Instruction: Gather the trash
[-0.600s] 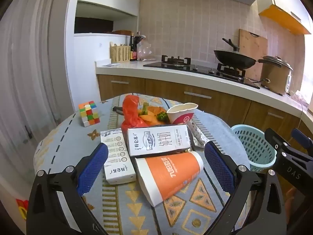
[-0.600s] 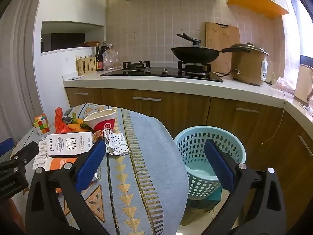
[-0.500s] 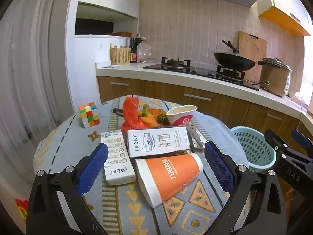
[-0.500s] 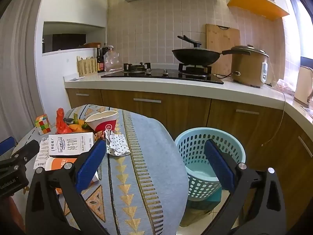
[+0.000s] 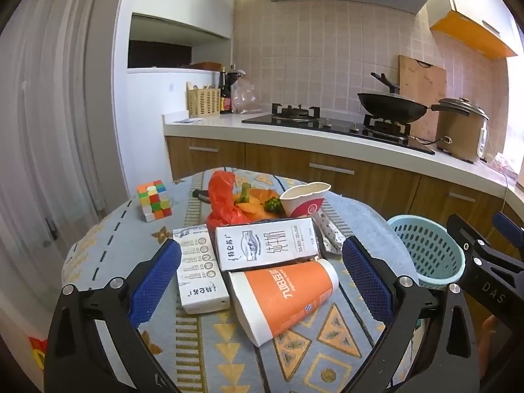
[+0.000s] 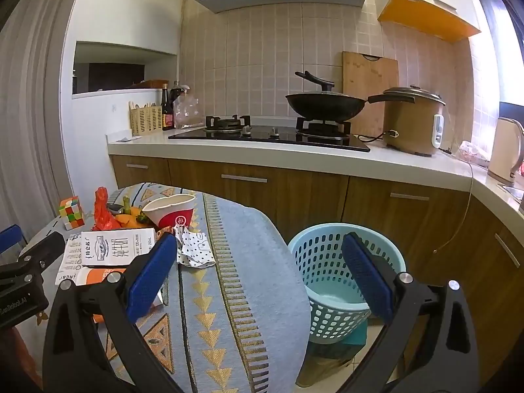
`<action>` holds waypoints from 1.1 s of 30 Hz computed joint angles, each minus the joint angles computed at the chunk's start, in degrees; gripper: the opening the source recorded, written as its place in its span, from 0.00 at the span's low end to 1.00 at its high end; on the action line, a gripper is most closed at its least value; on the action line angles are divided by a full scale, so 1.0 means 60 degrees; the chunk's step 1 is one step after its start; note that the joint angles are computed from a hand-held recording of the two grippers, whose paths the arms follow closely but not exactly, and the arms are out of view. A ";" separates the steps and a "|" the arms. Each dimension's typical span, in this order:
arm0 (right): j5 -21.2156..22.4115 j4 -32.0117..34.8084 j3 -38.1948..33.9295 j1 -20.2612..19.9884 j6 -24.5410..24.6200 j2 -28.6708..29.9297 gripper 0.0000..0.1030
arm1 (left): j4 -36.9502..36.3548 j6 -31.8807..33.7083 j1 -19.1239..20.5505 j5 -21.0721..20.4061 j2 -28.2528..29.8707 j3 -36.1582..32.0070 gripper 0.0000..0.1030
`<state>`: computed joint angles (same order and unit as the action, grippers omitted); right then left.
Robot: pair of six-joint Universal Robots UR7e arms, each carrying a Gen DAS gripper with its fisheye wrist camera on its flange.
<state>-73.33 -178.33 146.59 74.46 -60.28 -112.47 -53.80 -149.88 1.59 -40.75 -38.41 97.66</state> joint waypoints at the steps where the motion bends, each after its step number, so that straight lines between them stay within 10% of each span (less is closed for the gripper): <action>1: 0.0010 0.0025 -0.0003 -0.0013 0.0001 -0.0015 0.93 | 0.0029 -0.0022 -0.0003 0.0001 0.0047 -0.0027 0.93; 33: 0.0025 -0.0050 0.0115 -0.0167 -0.0115 0.0028 0.93 | -0.0338 0.0344 -0.0040 0.0094 0.0033 0.0041 0.93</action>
<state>-73.18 -178.63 147.28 73.46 -60.97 -112.31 -55.82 -147.82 1.35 -40.18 -38.21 97.91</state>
